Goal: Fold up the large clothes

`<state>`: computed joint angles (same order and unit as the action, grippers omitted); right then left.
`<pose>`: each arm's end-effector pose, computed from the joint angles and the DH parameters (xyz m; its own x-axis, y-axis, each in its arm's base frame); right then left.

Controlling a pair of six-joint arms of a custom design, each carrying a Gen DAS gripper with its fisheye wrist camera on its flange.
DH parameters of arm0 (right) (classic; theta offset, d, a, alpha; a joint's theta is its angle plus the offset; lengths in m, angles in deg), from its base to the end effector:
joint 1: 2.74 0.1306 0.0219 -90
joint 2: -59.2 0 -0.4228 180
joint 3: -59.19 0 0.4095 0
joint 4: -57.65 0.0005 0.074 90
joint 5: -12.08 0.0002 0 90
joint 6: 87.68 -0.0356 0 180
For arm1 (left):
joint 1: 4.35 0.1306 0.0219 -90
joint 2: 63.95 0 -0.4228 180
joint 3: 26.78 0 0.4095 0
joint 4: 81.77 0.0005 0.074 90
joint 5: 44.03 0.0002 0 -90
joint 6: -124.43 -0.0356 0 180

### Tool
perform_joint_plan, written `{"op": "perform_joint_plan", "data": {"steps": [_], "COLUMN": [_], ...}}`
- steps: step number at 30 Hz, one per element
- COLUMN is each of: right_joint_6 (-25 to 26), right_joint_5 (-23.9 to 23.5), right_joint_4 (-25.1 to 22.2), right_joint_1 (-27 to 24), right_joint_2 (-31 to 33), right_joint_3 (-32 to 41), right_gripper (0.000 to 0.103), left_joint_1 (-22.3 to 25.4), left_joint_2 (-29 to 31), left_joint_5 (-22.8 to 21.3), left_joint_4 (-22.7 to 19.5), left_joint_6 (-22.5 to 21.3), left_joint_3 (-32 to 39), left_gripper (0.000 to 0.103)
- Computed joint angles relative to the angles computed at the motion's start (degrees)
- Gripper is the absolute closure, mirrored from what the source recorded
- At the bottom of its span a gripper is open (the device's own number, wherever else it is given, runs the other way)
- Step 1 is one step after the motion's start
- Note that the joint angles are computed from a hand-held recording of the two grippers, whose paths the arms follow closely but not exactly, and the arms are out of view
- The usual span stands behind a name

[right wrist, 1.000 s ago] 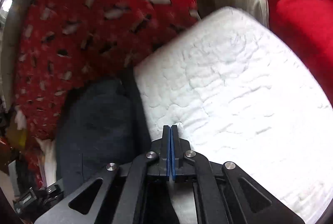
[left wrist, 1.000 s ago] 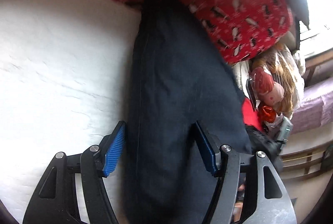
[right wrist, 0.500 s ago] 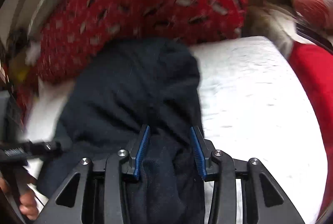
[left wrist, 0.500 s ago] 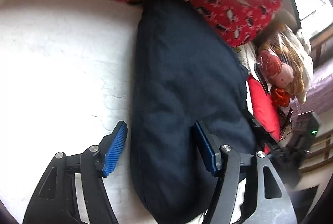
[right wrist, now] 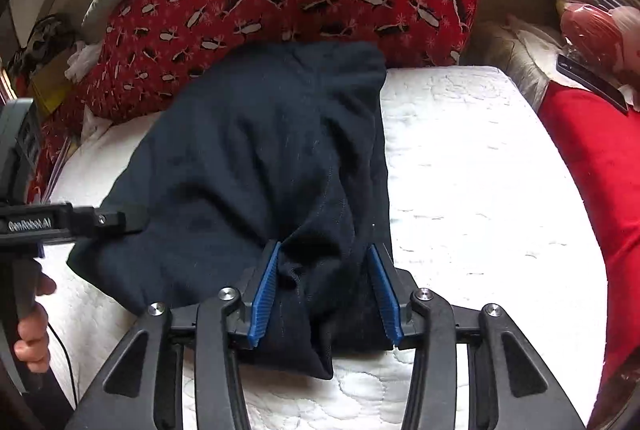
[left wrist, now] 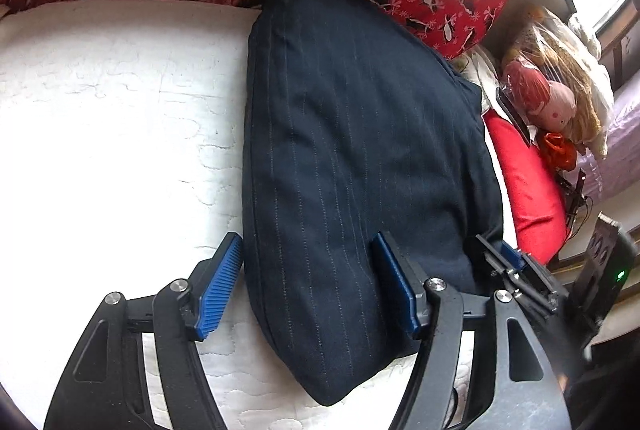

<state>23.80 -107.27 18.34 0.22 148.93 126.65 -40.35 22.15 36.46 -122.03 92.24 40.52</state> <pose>0.4472 0.0401 0.3057 -0.7155 -0.3566 -0.6007 -0.5803 0.7822 0.2269 0.3565 -0.2523 0.3268 -0.8021 -0.4489 -0.3938 -0.3150 0.8783 -0.3596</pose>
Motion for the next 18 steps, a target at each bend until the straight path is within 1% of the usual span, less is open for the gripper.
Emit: {"op": "perform_joint_plan", "data": {"steps": [4,6,7,10,11,13,14,16,18], "right_joint_6": [-1.22,-2.84,-4.79,-11.44,-13.02,-15.70,-17.19,-19.48,-21.31], "right_joint_5": [-0.71,-2.92,-4.14,-5.82,-6.44,-6.59,-6.21,-5.89,-4.92], "right_joint_4": [-2.23,-2.91,-2.24,-0.62,-0.35,0.50,1.48,2.59,1.84], "right_joint_1": [0.07,-0.99,-1.18,-0.78,-0.60,0.19,0.80,1.59,2.32], "right_joint_2": [0.77,-0.19,0.06,2.29,3.04,4.92,6.09,8.15,11.14], "right_joint_3": [2.65,3.60,4.44,7.90,8.78,10.95,12.01,13.60,15.67], "right_gripper": [0.059,0.059,0.057,0.054,0.054,0.054,0.054,0.054,0.055], "left_joint_1": [-0.09,0.22,0.35,2.35,3.64,5.77,6.60,8.37,9.86], "left_joint_2": [-0.10,-0.18,-0.70,-2.85,-2.71,-1.04,-0.30,2.02,4.90], "left_joint_5": [0.11,0.23,0.04,-0.56,-0.02,1.16,1.93,4.59,7.79], "left_joint_4": [-0.51,-1.09,-0.59,3.26,3.71,2.42,2.43,2.60,2.78], "left_joint_6": [0.09,0.27,0.74,1.15,0.47,-0.50,-0.74,-0.73,0.12], "left_joint_3": [0.23,0.78,0.66,0.13,0.76,2.73,3.23,4.18,4.76], "left_gripper": [0.036,0.036,0.036,0.036,0.036,0.036,0.036,0.036,0.036]}}
